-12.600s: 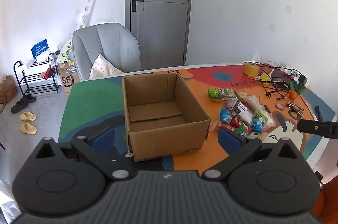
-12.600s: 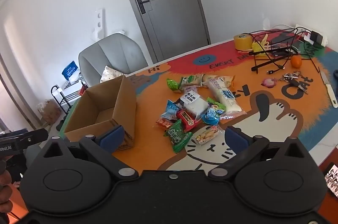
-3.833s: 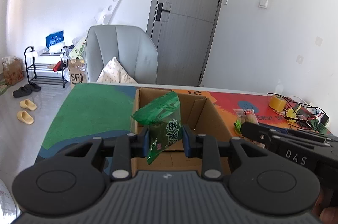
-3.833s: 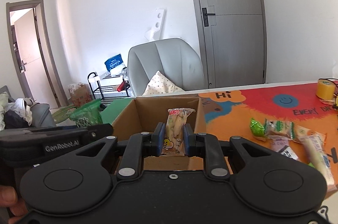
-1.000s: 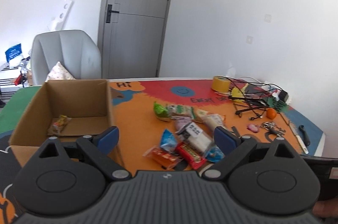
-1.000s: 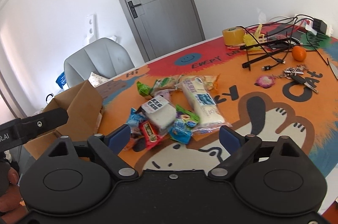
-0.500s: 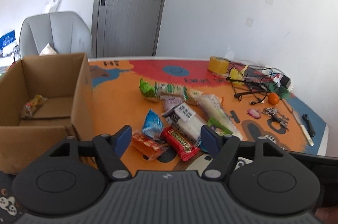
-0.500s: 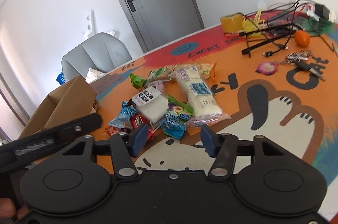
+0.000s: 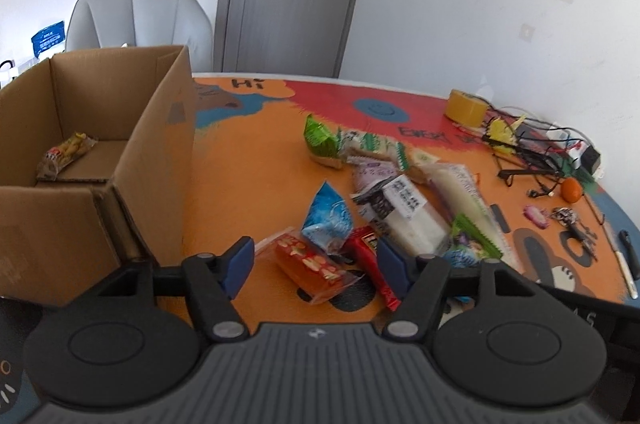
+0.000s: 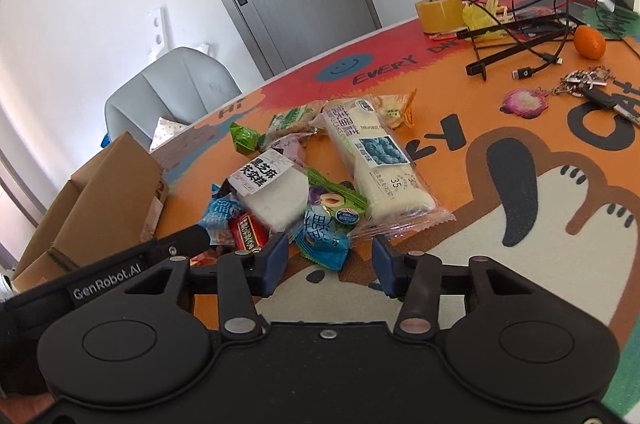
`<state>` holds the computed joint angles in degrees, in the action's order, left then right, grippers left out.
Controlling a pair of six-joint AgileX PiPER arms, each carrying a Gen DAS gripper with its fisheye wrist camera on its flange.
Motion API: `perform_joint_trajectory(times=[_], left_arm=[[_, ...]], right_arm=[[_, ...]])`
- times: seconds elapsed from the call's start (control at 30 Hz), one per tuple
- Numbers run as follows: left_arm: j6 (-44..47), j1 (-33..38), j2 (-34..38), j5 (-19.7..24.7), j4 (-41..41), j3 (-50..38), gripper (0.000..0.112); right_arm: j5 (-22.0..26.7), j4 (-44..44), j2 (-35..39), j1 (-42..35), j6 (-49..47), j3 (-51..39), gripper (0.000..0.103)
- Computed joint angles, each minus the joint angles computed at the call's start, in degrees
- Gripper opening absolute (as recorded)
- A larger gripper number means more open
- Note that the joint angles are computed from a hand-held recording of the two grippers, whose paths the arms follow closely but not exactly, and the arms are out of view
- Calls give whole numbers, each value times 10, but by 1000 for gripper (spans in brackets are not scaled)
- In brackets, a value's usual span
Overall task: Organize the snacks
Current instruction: 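Move both tools back from the box to the snack pile, then grasp the blue snack packet with the right tool while the left tool grasps the red packet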
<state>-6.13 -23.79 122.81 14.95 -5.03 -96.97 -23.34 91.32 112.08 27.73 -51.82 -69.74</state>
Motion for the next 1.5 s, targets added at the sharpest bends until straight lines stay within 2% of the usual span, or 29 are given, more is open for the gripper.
perform_joint_trajectory(times=[0.23,0.5,0.6,0.67,0.83,1.07,1.2,1.5], left_arm=[[-104,3,16,24,95,-21,60],[-84,-4,32,42,80,-41,57],[-75,-8,33,29,81,-33,33],[-76,-9,35,23,81,-33,27],[-7,-2,29,13,13,-21,21],[-24,7,1,-15,19,18,18],[-49,16,-18,-32,41,43,18],[-44,41,-71,-73,35,105,18]], right_arm=[[1,-2,24,-3,7,-25,51],[-40,50,53,6,-54,-70,51],[-57,74,61,13,-92,-85,49],[-71,84,65,18,-112,-89,41],[-53,65,56,19,-97,-76,36],[-52,47,43,28,-75,-65,29],[-62,31,36,38,-65,-62,28],[-83,6,31,63,-46,-67,26]])
